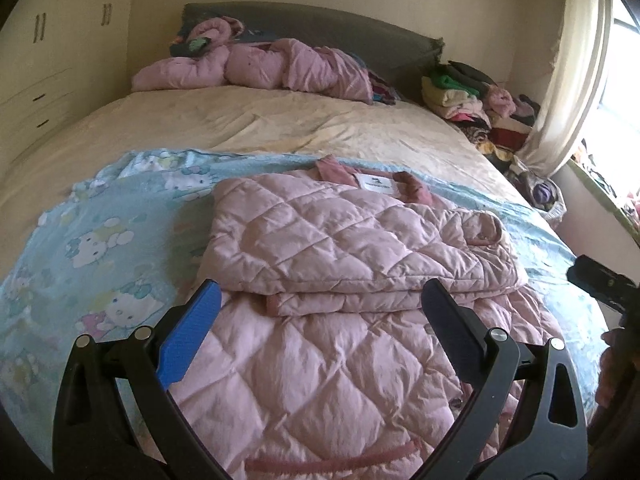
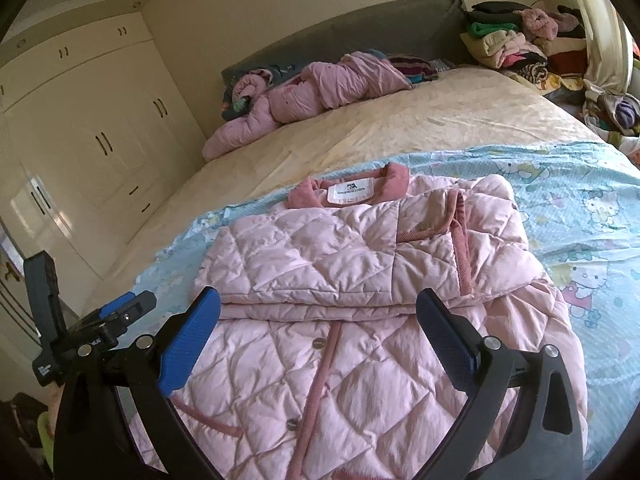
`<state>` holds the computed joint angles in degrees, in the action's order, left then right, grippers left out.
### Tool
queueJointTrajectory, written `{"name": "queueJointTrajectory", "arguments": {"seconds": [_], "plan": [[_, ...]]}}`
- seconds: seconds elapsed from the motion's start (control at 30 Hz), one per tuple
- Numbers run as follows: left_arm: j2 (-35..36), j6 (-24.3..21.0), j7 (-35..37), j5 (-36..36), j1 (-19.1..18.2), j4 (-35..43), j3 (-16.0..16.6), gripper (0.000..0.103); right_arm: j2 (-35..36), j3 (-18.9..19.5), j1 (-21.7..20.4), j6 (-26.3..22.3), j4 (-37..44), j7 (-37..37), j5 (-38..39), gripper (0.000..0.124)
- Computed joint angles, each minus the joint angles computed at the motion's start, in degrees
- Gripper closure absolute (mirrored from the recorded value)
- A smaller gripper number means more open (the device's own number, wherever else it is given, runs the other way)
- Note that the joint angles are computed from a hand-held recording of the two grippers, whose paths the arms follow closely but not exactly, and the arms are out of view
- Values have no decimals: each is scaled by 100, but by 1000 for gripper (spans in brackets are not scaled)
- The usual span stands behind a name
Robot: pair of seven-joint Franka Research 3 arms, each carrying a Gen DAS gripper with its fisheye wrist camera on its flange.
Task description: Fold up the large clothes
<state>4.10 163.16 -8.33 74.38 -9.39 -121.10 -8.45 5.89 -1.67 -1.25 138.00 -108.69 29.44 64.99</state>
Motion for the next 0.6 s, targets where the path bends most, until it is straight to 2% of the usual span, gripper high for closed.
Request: {"name": "queueJointTrajectory", "arguments": {"seconds": [0.1,0.33,0.6], "plan": [[-145,-174,-24,-92,-27,-151,-41,9,-132,-30,-25,-60,-101,-69,79,26],[-464,-194,-252,-19,1,-411,-183,9,-420,-153,-31,-148,-352,-204,210,26],[-737,-337,-191,-67,-40,-573,-379,9,-764,-316,-19,-254,-655,-362,290,26]]}}
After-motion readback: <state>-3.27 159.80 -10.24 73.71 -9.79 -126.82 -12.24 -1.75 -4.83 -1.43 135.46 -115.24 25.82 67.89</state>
